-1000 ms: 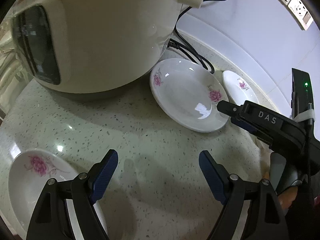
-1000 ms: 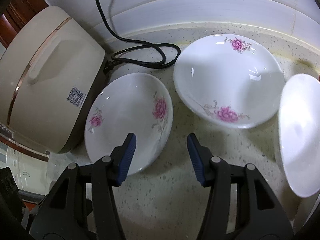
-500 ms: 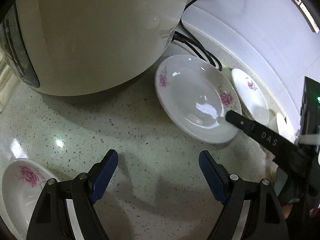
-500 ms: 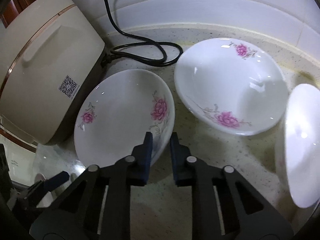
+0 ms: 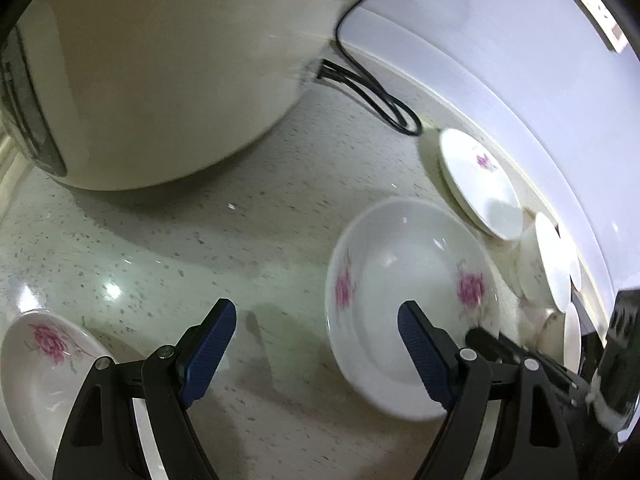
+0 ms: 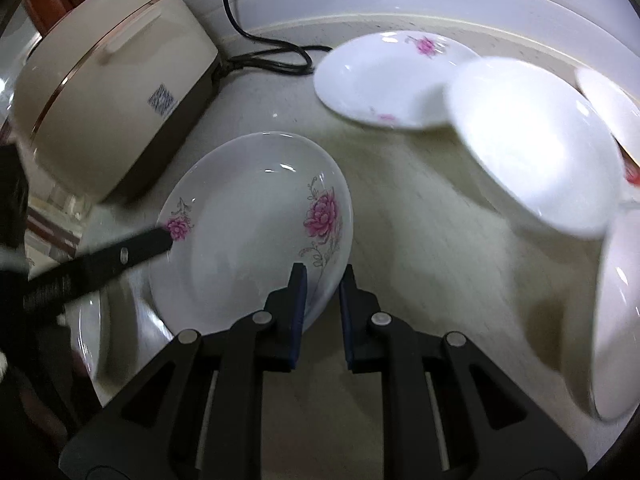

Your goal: Organize plates and bowls

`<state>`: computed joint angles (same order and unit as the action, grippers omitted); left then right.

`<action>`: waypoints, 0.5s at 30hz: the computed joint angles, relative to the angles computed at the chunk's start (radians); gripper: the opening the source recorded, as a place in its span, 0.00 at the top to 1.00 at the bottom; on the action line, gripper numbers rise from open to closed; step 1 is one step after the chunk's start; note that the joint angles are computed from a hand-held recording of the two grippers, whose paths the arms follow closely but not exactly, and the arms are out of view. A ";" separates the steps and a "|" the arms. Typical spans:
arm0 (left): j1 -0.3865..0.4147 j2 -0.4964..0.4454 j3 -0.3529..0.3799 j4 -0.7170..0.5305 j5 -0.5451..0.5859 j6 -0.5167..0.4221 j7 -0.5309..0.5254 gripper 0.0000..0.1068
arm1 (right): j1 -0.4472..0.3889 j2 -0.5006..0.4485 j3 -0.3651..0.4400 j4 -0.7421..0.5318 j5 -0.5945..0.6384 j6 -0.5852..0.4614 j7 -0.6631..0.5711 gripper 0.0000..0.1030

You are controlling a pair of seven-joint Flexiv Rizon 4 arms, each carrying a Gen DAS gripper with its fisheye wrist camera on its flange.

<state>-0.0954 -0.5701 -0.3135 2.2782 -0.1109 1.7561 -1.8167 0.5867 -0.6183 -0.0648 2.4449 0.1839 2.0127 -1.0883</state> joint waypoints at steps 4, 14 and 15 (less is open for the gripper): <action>0.014 -0.004 -0.043 0.005 0.021 -0.021 0.029 0.21 | -0.019 0.030 0.020 0.073 0.013 0.029 -0.009 0.81; -0.080 -0.003 -0.021 -0.013 0.028 -0.056 0.092 0.21 | -0.149 0.055 0.121 0.195 0.001 0.125 0.019 0.81; -0.094 -0.001 -0.012 -0.015 0.025 -0.060 0.096 0.21 | -0.163 0.054 0.131 0.205 -0.004 0.138 0.025 0.81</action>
